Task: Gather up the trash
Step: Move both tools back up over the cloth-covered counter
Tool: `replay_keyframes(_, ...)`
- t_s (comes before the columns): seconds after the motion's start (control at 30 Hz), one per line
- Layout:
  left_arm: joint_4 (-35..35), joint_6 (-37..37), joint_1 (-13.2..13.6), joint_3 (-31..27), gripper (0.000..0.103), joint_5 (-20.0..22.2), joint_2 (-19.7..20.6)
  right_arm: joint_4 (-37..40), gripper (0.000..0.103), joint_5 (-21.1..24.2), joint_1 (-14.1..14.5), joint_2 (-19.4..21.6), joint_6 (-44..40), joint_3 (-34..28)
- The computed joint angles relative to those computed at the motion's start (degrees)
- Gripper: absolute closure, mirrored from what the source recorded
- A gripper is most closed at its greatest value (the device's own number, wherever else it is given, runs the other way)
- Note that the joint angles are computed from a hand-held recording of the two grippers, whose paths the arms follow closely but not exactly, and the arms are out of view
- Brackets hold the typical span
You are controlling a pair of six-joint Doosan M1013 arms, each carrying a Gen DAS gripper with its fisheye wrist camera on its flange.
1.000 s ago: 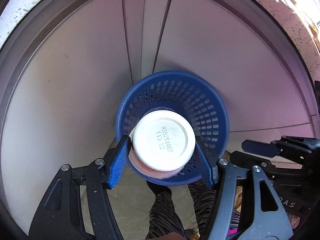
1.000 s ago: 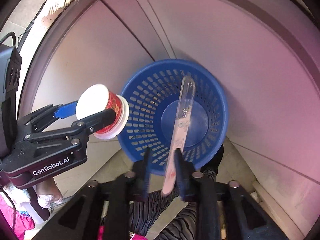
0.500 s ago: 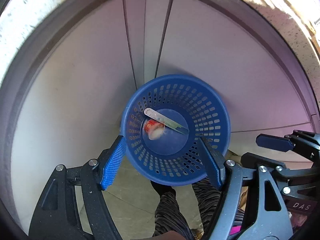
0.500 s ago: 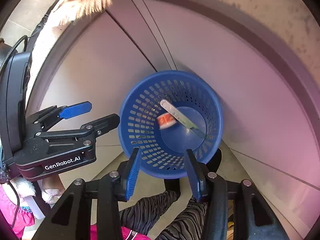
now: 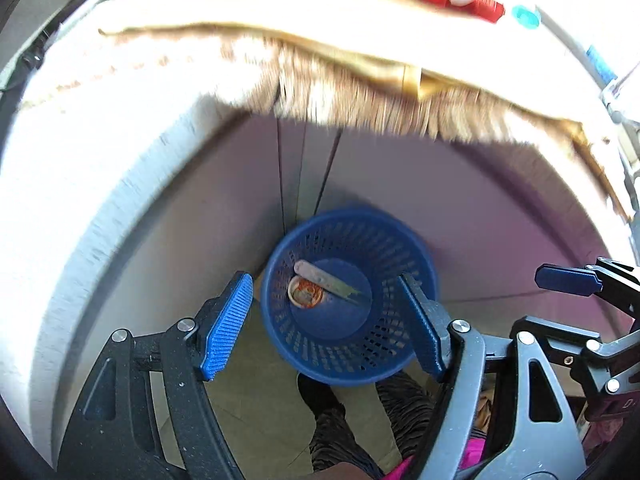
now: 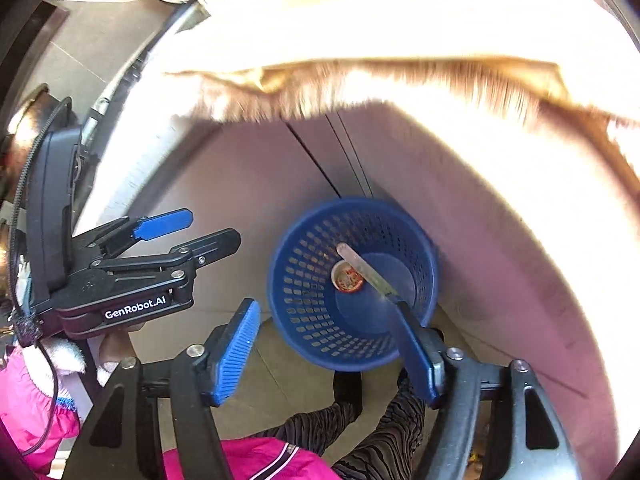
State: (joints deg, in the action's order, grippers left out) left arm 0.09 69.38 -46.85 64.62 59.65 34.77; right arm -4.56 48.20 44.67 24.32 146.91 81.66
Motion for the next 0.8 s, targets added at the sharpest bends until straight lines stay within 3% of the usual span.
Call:
replay_keyframes(0.17, 1.08, -1.72, 0.32, -1.90, 0.028, -0.95, -0.59, -2.78, 0.019, -0.55, -0.16, -1.54, -0.23, -0.33)
replay_keyframes(0.43, 3.56, -3.50, 1.02, -8.25, 0.028, -1.99, 0.45, -6.89, 0.018, -0.79, -1.00, -4.44, 0.41, -0.91)
replay_keyframes(0.8, 5.01, -4.38, 1.07, -19.90, 0.027, -2.33, 5.01, -12.22, 0.013, -1.30, -3.51, -7.37, 1.21, -1.39)
